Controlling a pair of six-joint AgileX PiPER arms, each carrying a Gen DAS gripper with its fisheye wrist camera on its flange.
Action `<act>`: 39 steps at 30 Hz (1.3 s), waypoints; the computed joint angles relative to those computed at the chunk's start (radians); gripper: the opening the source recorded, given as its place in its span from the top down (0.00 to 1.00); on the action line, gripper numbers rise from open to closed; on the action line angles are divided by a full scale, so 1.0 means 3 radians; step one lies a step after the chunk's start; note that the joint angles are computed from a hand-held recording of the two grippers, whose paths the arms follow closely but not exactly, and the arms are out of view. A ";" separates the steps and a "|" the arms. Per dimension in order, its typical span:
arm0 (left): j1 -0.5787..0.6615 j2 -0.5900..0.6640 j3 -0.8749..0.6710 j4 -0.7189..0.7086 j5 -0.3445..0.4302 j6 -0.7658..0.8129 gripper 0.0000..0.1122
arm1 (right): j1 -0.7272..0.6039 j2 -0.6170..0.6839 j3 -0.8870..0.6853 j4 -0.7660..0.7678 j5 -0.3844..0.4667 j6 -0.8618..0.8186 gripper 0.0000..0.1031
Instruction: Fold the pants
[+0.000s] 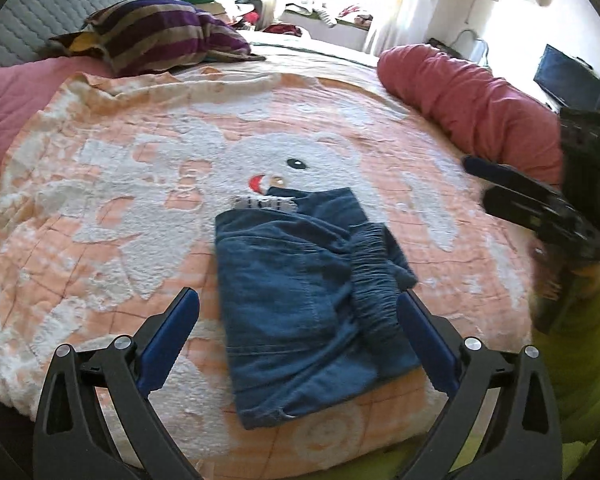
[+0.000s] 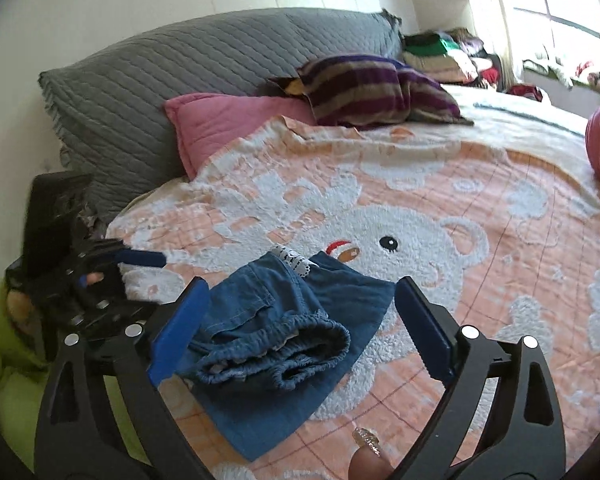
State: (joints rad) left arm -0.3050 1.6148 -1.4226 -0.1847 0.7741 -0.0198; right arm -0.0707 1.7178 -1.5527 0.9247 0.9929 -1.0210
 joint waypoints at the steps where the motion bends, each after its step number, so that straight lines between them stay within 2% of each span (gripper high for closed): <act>1: 0.0012 0.0007 -0.0010 0.0016 0.0012 -0.0012 0.12 | -0.0012 -0.0058 0.0063 0.0010 0.0005 -0.0065 0.15; 8: 0.0093 0.0175 -0.0159 0.0109 0.0114 -0.0136 0.12 | 0.0042 -0.0476 0.0572 0.0006 -0.0019 -0.0695 0.14; 11: 0.0113 0.0278 -0.0234 0.0176 0.0149 -0.0210 0.12 | 0.0131 -0.0608 0.0751 -0.0013 0.0095 -0.0949 0.14; 16: 0.0169 0.0496 -0.0433 0.0202 0.0219 -0.0252 0.12 | 0.0434 -0.0735 0.1003 -0.0069 0.0094 -0.1238 0.15; 18: 0.0191 0.0639 -0.0583 0.0296 0.0282 -0.0340 0.12 | 0.0576 -0.0671 0.0995 -0.0102 0.0124 -0.1234 0.25; 20: 0.0263 0.0771 -0.0730 0.0197 0.0334 -0.0274 0.12 | 0.0717 -0.0612 0.0983 -0.0152 0.0090 -0.1224 0.29; 24: 0.0330 0.0993 -0.1014 0.0105 0.0427 -0.0151 0.15 | 0.0969 -0.0439 0.0843 -0.0276 0.0052 -0.1184 0.44; 27: 0.0364 0.1163 -0.1212 -0.0003 0.0524 -0.0042 0.42 | 0.1169 -0.0271 0.0657 -0.0462 -0.0086 -0.1067 0.50; 29: 0.0360 0.1289 -0.1344 0.0006 0.0596 -0.0032 0.42 | 0.1273 -0.0169 0.0569 -0.0560 -0.0170 -0.1080 0.51; 31: 0.0356 0.1382 -0.1418 0.0010 0.0628 -0.0046 0.43 | 0.1417 -0.0001 0.0422 -0.0868 -0.0271 -0.0857 0.58; 33: 0.0348 0.1456 -0.1471 0.0019 0.0648 -0.0055 0.44 | 0.1453 0.0166 0.0272 -0.1056 -0.0142 -0.0700 0.85; 35: 0.0337 0.1509 -0.1491 0.0045 0.0634 -0.0073 0.44 | 0.1414 0.0200 0.0262 -0.1010 0.0056 -0.0781 0.90; 37: 0.0347 0.1526 -0.1479 0.0024 0.0604 -0.0058 0.44 | 0.1369 0.0096 0.0383 -0.0942 0.0152 -0.0928 0.92; 39: 0.0348 0.1543 -0.1469 0.0020 0.0570 -0.0043 0.43 | 0.1361 0.0033 0.0529 -0.0948 0.0099 -0.0948 0.92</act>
State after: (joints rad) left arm -0.2006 2.0777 -1.8634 -0.1787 0.9452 -0.0326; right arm 0.3378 1.7278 -1.3939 0.6401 1.0225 -1.3055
